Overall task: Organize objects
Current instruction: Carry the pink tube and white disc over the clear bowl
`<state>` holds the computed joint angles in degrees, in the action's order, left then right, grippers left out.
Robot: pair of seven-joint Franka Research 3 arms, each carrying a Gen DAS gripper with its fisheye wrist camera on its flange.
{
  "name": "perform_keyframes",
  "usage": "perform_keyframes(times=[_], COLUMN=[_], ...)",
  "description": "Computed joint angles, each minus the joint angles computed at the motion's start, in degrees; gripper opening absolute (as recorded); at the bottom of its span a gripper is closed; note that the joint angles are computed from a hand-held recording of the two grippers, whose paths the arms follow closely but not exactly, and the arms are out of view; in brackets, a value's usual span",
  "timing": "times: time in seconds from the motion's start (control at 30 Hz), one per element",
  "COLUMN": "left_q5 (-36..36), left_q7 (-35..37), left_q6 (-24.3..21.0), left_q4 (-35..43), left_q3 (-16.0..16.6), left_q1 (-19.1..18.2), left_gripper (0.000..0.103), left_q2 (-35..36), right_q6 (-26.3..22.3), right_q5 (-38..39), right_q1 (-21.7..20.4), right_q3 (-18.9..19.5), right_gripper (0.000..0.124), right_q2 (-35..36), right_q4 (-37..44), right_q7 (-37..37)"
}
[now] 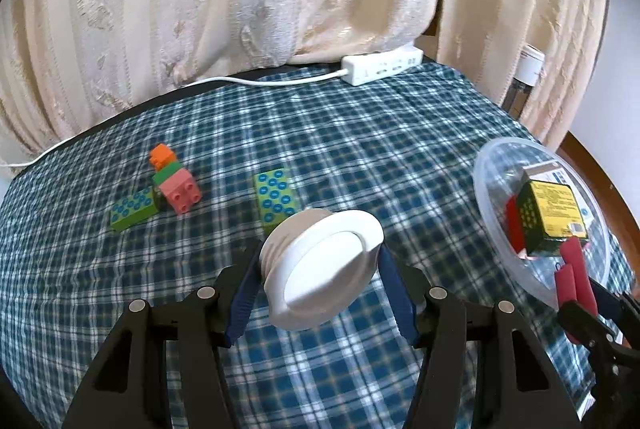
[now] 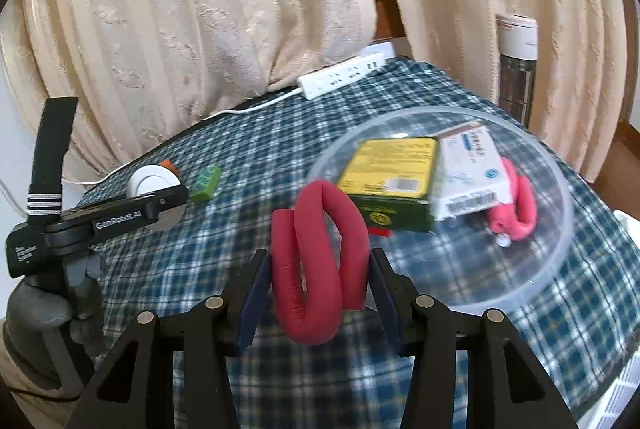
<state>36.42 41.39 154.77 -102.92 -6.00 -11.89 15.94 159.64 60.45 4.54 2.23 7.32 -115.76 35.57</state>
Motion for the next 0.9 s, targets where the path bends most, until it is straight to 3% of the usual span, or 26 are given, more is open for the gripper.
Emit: perform_keyframes(times=[0.37,0.9], left_q5=[-2.27,-6.51], left_q7=[3.19,7.10], left_q6=[0.58,0.78], left_q4=[0.64,1.97], left_q3=[-0.85,-1.09], left_q1=[-0.19,0.20], left_gripper=[0.059,0.059], left_q2=[0.76,2.62], right_q6=[1.28,1.50], right_q5=[-1.89,-10.09], right_q1=[-1.27,-2.70], right_q3=[-0.42,0.98], right_gripper=[0.052,0.052], right_q2=[1.54,9.06], right_q4=[1.20,10.74], right_q7=[3.15,10.80])
